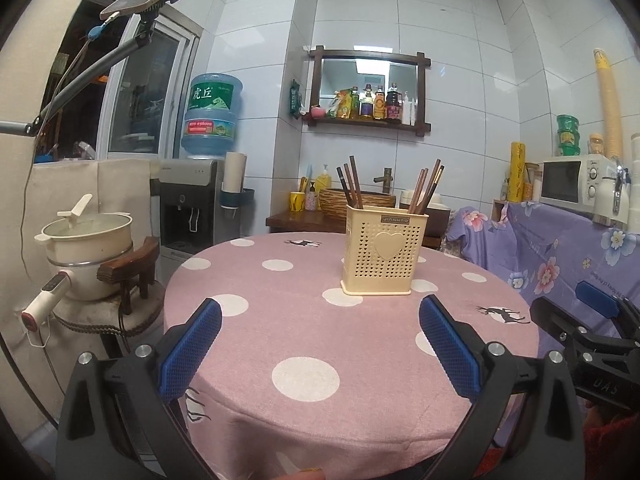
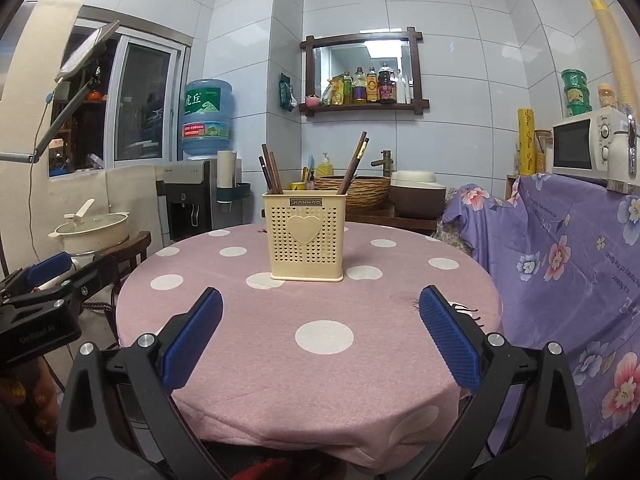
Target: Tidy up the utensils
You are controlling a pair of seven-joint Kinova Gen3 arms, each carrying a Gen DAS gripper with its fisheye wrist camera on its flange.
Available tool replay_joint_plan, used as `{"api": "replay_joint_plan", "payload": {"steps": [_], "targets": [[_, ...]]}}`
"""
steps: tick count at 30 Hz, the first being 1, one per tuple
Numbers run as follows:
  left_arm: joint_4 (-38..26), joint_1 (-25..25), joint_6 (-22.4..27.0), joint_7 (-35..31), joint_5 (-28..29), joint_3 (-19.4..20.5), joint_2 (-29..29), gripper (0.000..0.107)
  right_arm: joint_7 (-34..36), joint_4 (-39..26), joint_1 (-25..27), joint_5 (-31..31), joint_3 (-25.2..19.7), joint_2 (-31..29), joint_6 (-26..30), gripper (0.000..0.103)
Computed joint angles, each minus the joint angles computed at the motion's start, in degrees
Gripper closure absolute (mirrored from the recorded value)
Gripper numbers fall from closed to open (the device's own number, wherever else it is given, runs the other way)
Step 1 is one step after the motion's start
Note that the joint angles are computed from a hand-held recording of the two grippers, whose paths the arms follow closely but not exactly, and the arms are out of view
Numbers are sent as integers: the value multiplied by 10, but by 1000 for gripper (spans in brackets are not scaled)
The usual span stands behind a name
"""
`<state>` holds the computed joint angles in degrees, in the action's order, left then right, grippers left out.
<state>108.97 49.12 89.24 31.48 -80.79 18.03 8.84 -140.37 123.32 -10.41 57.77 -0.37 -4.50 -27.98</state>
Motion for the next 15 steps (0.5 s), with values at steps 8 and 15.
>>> {"api": "replay_joint_plan", "payload": {"steps": [8,15], "targets": [[3,-2,-8,2,3,1,-4,10,-23,-5,3,12,0,5,4,6],[5,-4,-11,1,1,3,-6,10,-15,-4,5,7,-2,6,2,6]]}}
